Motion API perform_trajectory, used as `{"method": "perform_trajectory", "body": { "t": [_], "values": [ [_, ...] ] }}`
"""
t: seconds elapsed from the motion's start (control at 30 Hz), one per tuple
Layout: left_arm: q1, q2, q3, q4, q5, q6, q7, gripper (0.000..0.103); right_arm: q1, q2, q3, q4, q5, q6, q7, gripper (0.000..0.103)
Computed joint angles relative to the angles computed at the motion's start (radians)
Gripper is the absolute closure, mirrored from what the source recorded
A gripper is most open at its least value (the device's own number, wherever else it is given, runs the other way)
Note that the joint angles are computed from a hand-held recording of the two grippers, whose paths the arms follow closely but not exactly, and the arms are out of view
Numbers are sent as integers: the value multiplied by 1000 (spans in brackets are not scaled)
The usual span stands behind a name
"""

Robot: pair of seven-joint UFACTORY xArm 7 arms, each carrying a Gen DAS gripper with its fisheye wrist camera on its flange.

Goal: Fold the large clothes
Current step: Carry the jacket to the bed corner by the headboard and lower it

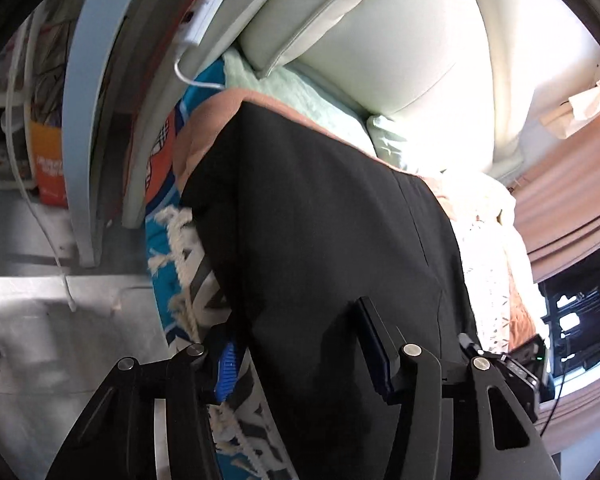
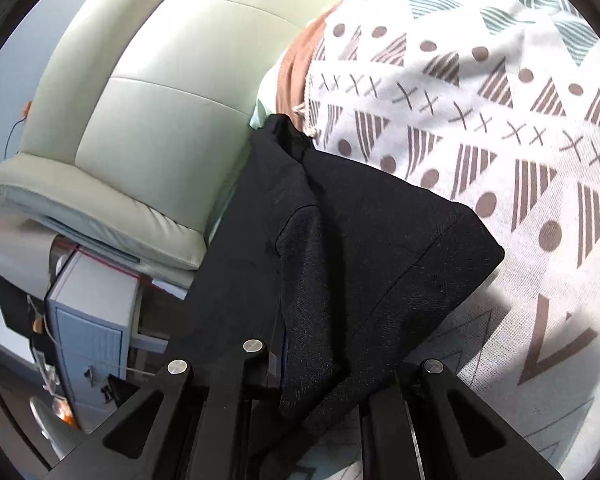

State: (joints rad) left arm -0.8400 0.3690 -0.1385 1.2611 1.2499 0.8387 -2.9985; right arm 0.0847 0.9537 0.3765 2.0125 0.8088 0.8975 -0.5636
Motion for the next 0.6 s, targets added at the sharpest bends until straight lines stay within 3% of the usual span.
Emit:
{"method": "perform_trajectory", "body": {
  "t": [0.37, 0.6],
  "values": [
    [33, 7, 16, 51, -78, -10, 162, 51, -83, -49, 44, -157, 132, -84, -128, 93],
    [54, -5, 28, 61, -105, -25, 252, 56, -77, -118, 28, -227, 182, -128, -205, 93]
  ]
}}
